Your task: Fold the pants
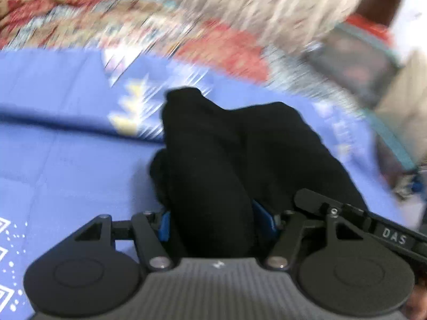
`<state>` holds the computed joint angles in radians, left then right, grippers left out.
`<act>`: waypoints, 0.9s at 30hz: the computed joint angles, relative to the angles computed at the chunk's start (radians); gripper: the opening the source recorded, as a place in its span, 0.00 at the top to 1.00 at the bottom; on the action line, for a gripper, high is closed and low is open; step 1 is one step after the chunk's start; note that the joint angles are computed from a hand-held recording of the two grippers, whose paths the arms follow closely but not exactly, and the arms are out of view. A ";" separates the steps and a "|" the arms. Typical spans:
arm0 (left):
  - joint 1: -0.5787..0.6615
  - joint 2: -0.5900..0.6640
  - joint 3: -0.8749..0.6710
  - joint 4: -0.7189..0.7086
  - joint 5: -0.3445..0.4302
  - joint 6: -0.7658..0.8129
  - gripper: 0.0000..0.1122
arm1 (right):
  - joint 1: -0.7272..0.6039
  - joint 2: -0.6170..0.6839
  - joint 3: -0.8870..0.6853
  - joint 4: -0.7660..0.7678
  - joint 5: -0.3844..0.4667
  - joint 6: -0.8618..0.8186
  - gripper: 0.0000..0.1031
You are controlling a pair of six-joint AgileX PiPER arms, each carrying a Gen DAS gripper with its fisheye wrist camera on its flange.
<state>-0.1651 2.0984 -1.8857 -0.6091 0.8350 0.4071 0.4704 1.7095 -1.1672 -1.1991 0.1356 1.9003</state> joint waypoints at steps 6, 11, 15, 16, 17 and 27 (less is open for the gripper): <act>-0.047 -0.001 0.080 0.131 -0.111 -0.121 0.37 | 0.019 0.003 0.028 0.318 0.080 -0.261 0.43; -0.064 -0.240 0.299 0.261 -0.192 -0.190 0.32 | 0.168 -0.154 0.075 0.264 0.364 -0.231 0.32; -0.105 -0.454 0.519 0.455 -0.235 -0.339 0.22 | 0.412 -0.309 0.185 0.191 0.589 -0.071 0.22; -0.125 -0.512 0.581 0.532 -0.237 -0.404 0.22 | 0.452 -0.319 0.194 0.209 0.620 -0.061 0.22; -0.145 -0.565 0.635 0.602 -0.229 -0.465 0.21 | 0.525 -0.343 0.206 0.228 0.676 -0.039 0.22; -0.340 -1.003 0.968 0.851 -0.036 -0.764 0.08 | 0.921 -0.317 0.152 0.349 0.964 0.147 0.13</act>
